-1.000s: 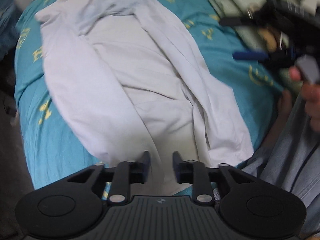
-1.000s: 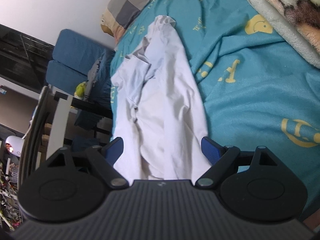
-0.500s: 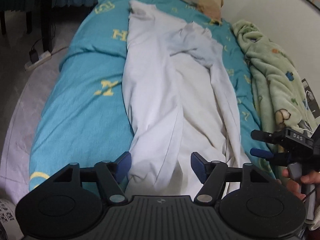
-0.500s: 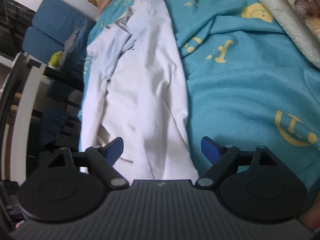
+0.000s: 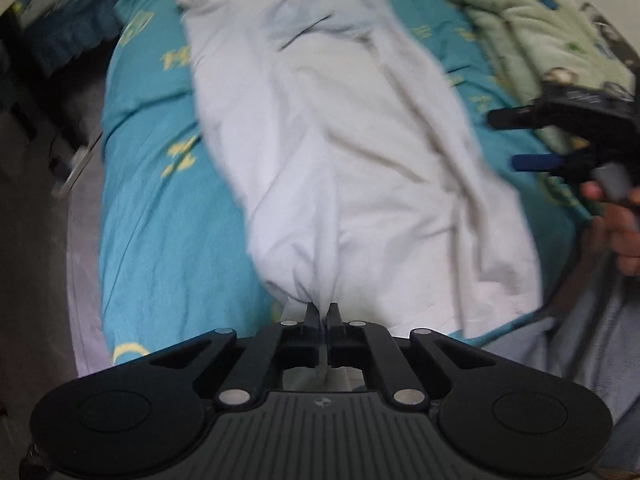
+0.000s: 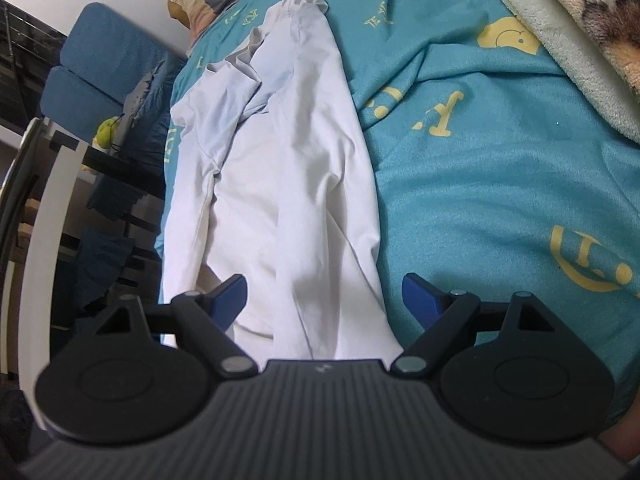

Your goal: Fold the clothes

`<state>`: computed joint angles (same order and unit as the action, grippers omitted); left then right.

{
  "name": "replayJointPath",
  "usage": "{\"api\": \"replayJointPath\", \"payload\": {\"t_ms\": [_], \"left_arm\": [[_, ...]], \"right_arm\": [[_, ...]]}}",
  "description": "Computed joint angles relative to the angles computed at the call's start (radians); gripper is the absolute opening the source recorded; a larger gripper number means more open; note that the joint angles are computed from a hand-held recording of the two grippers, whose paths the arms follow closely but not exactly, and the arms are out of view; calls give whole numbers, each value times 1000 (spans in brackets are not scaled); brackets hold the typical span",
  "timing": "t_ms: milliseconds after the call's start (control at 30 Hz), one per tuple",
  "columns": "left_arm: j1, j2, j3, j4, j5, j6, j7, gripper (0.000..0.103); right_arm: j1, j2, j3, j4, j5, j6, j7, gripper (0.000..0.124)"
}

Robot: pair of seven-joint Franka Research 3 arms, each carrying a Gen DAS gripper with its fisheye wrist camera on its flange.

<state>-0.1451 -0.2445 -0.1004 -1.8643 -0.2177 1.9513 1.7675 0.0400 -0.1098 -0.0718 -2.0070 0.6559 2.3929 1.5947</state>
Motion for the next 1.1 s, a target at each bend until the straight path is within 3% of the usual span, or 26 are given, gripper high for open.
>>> {"api": "replayJointPath", "payload": {"t_ms": [133,267,367,433,500,567,633,733,867,967,1100], "left_arm": [[-34,11,-28,33,-13,-28,8,3],[-47,59,-62,4,45,-53,-67,4],[-43,88,-58,11,40,-57,-100,8],[-40,75,-45,7,-2,-53,-77,37],[-35,52,-32,-8,-43,-42,-50,53],[-27,18,-21,-40,-67,-2,-49,61],[-17,-13,-11,-76,-76,60,-77,82],[3,-33,-3,-117,-66,140,-165,83],[28,25,3,-81,-23,102,-299,82],[33,84,6,-30,-42,34,-305,76],[38,107,1,-13,-75,14,-266,72]], "right_arm": [[-1,3,-5,1,23,-8,-11,86],[-3,9,-7,10,32,-33,-34,86],[-5,7,-5,11,11,-58,-30,86],[-7,9,-5,16,-2,-81,-24,86],[-7,9,-4,20,-12,-100,-31,86],[-8,5,-2,22,-27,-118,-31,86],[-8,5,-2,28,-40,-149,-33,86],[-3,0,7,37,-94,-197,-48,86],[5,11,14,56,-151,-255,-61,85],[4,37,11,90,-148,-334,-69,83],[11,40,20,106,-162,-394,-113,70]]}}
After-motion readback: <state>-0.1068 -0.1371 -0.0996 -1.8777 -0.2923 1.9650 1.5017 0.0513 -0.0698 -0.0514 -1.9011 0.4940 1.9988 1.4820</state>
